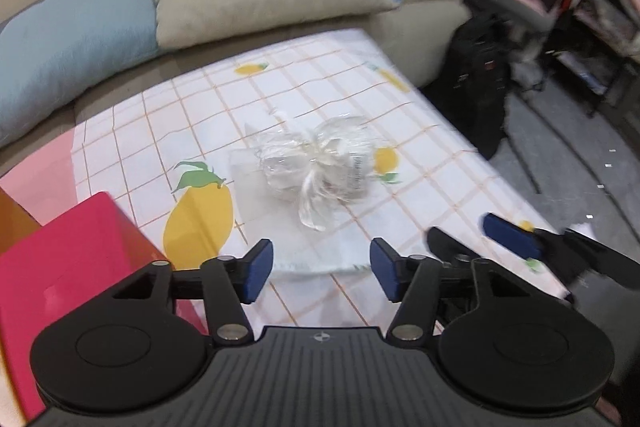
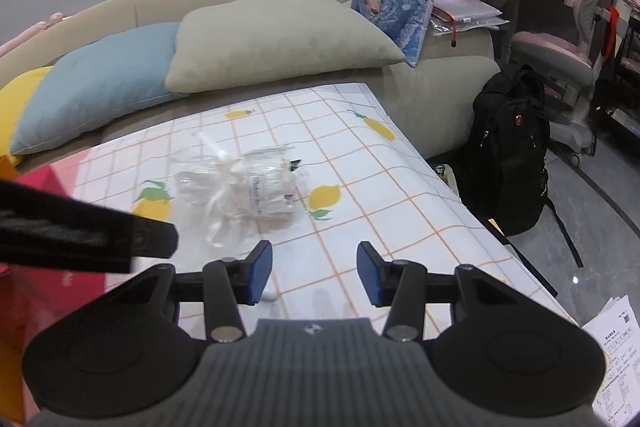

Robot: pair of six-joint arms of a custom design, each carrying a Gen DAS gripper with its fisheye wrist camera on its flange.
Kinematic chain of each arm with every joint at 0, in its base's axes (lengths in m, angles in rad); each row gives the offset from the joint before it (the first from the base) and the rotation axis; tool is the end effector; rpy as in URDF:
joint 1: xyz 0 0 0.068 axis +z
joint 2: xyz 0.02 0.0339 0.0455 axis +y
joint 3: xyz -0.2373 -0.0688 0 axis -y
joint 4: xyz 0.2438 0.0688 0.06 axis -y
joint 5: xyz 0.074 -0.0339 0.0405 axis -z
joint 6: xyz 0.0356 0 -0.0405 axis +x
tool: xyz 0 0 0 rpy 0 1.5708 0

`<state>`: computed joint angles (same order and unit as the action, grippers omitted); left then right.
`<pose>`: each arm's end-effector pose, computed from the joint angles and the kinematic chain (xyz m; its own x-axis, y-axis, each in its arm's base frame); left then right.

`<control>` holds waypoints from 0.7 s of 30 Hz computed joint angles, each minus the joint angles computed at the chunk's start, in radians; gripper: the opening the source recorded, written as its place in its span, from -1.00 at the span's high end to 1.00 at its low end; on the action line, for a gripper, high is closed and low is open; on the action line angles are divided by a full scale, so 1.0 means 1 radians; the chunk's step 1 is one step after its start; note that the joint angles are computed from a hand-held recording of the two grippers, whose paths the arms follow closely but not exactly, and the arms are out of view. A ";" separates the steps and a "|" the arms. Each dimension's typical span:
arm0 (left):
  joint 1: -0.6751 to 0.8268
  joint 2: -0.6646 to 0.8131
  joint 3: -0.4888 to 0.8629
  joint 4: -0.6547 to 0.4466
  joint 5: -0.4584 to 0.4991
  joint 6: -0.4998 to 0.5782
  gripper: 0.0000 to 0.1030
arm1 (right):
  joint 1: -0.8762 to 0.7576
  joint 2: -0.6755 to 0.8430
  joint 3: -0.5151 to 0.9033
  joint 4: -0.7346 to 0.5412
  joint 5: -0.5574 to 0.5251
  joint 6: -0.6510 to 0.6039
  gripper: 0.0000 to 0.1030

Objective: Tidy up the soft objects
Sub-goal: 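Grasp the clear plastic bag of white items with the right tool while the left grasps the clear plastic sheet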

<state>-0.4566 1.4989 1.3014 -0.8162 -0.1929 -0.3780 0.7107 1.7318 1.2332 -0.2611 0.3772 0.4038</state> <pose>0.2825 -0.1312 0.2687 -0.8342 0.0062 -0.5514 0.0365 0.9984 -0.0439 0.2954 0.2370 0.2101 -0.6388 -0.0678 -0.7664 -0.1665 0.9847 0.0516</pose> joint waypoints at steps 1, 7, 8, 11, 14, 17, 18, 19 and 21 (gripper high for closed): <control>0.006 0.037 0.016 0.006 -0.003 -0.014 -0.36 | -0.009 0.015 0.001 0.020 -0.001 -0.001 0.10; 0.033 0.193 0.079 0.032 -0.019 -0.085 -0.53 | -0.043 0.095 0.045 0.064 -0.046 -0.046 0.13; 0.037 0.221 0.098 0.020 -0.025 -0.087 -0.55 | -0.048 0.105 0.054 0.056 -0.056 -0.050 0.13; 0.057 0.265 0.115 0.012 -0.018 -0.097 -0.55 | -0.067 0.128 0.081 0.018 -0.093 -0.029 0.13; 0.065 0.291 0.120 0.010 -0.016 -0.112 -0.56 | -0.071 0.136 0.088 0.010 -0.103 -0.022 0.13; 0.084 0.286 0.097 0.028 0.022 -0.143 -0.52 | -0.070 0.152 0.099 0.023 -0.105 -0.060 0.13; 0.091 0.279 0.085 0.037 0.031 -0.146 -0.49 | -0.071 0.157 0.099 0.039 -0.111 -0.081 0.14; 0.098 0.273 0.077 0.043 0.039 -0.146 -0.40 | -0.070 0.161 0.098 0.056 -0.116 -0.100 0.14; 0.104 0.261 0.064 0.054 0.040 -0.131 -0.15 | -0.068 0.170 0.094 0.092 -0.129 -0.147 0.14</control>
